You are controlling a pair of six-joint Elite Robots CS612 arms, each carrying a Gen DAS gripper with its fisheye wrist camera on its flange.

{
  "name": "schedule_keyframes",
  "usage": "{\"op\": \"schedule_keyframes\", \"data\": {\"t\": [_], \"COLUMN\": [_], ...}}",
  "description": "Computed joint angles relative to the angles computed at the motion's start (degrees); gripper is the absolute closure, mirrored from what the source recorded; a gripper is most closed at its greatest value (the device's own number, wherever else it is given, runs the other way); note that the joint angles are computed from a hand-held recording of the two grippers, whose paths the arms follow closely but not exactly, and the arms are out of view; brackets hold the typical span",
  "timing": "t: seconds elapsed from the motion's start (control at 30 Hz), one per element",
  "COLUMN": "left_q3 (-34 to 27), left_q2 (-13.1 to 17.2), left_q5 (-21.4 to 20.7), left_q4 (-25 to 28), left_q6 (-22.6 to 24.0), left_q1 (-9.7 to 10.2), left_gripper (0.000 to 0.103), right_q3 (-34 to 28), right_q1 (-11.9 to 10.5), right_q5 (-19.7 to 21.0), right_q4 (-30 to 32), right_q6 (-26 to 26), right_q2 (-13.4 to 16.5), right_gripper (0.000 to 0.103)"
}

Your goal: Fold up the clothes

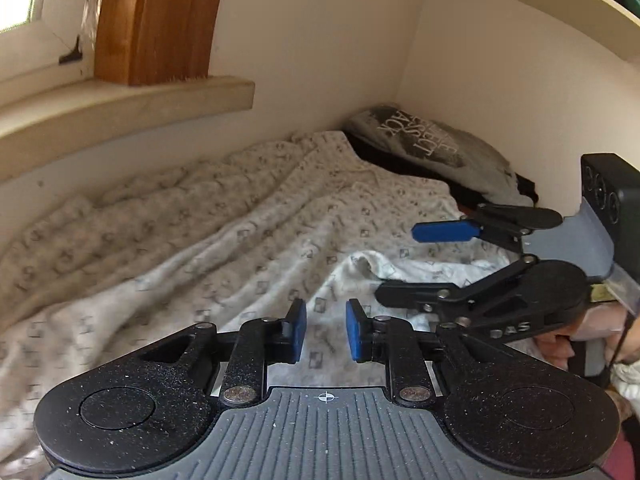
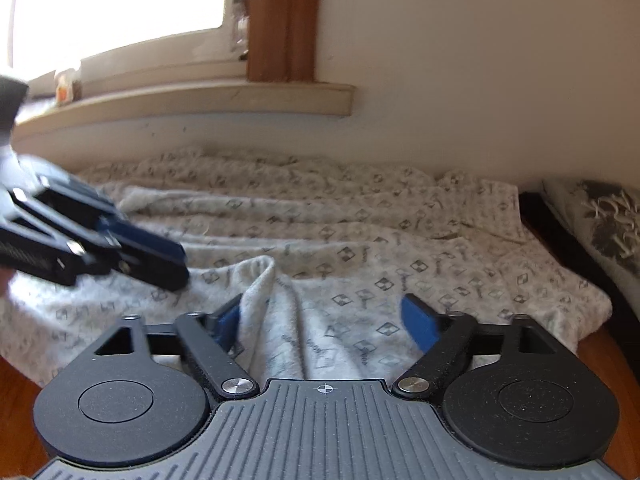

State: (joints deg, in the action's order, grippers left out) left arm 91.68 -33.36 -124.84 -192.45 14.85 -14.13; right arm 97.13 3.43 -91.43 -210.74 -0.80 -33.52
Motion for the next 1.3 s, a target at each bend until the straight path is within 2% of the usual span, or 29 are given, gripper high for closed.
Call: {"op": "schedule_keyframes", "data": {"t": [0.07, 0.13, 0.27, 0.33, 0.4, 0.67, 0.8, 0.9, 0.97, 1.0, 1.03, 1.1, 1.13, 1.3], "left_q3": [-0.6, -0.7, -0.2, 0.0, 0.0, -0.1, -0.3, -0.4, -0.4, -0.4, -0.3, -0.4, -0.4, -0.2], "left_q2": [0.6, 0.9, 1.2, 1.2, 1.2, 1.3, 1.3, 1.4, 1.4, 1.4, 1.3, 1.4, 1.4, 1.4], "left_q5": [-1.1, -0.1, 2.4, 2.8, 2.9, 2.8, 2.1, 1.8, 1.9, 1.9, 1.9, 1.9, 1.9, 2.1], "left_q4": [0.7, 0.2, -2.3, -2.6, -2.7, -2.8, -2.5, -2.4, -2.4, -2.5, -2.5, -2.5, -2.5, -2.9], "left_q6": [-1.5, -0.8, 1.3, 1.6, 1.7, 1.4, 0.8, 0.5, 0.5, 0.4, 0.4, 0.4, 0.4, 0.5], "left_q1": [0.05, -0.26, -0.97, -1.08, -1.11, -1.08, -0.92, -0.83, -0.86, -0.87, -0.87, -0.85, -0.85, -0.91], "left_gripper": [0.08, 0.08, 0.08, 0.08, 0.08, 0.08, 0.08, 0.08, 0.08, 0.08, 0.08, 0.079, 0.079, 0.079], "right_q3": [-0.1, 0.6, 4.4, 7.1, 9.2, 15.6, 17.0, 18.0, 18.3, 18.4, 18.5, 17.9, 17.5, 14.3], "right_q1": [0.0, 0.1, -0.2, -0.2, 0.0, 1.8, 1.4, 1.1, 0.9, 0.9, 0.8, 1.0, 1.1, -1.0], "right_q5": [-0.7, -0.3, 1.2, 1.7, 0.7, -7.2, -7.9, -7.8, -6.2, -5.2, -4.3, -5.0, -5.3, -5.2], "right_q4": [1.3, 0.5, -3.7, -6.2, -8.0, -9.0, -8.8, -9.2, -10.6, -11.5, -12.2, -12.0, -12.0, -15.2], "right_q6": [1.2, -0.5, -1.3, 0.1, 1.6, 1.6, 6.2, 7.6, 7.6, 7.2, 6.7, 5.4, 4.8, 2.7], "right_q2": [-0.3, -0.8, -2.4, -3.2, -3.6, -5.3, -5.5, -5.2, -4.9, -4.7, -4.6, -4.8, -4.8, -5.5], "right_gripper": [0.017, 0.017, 0.017, 0.017, 0.017, 0.017, 0.017, 0.018, 0.029, 0.046, 0.071, 0.085, 0.098, 0.1]}}
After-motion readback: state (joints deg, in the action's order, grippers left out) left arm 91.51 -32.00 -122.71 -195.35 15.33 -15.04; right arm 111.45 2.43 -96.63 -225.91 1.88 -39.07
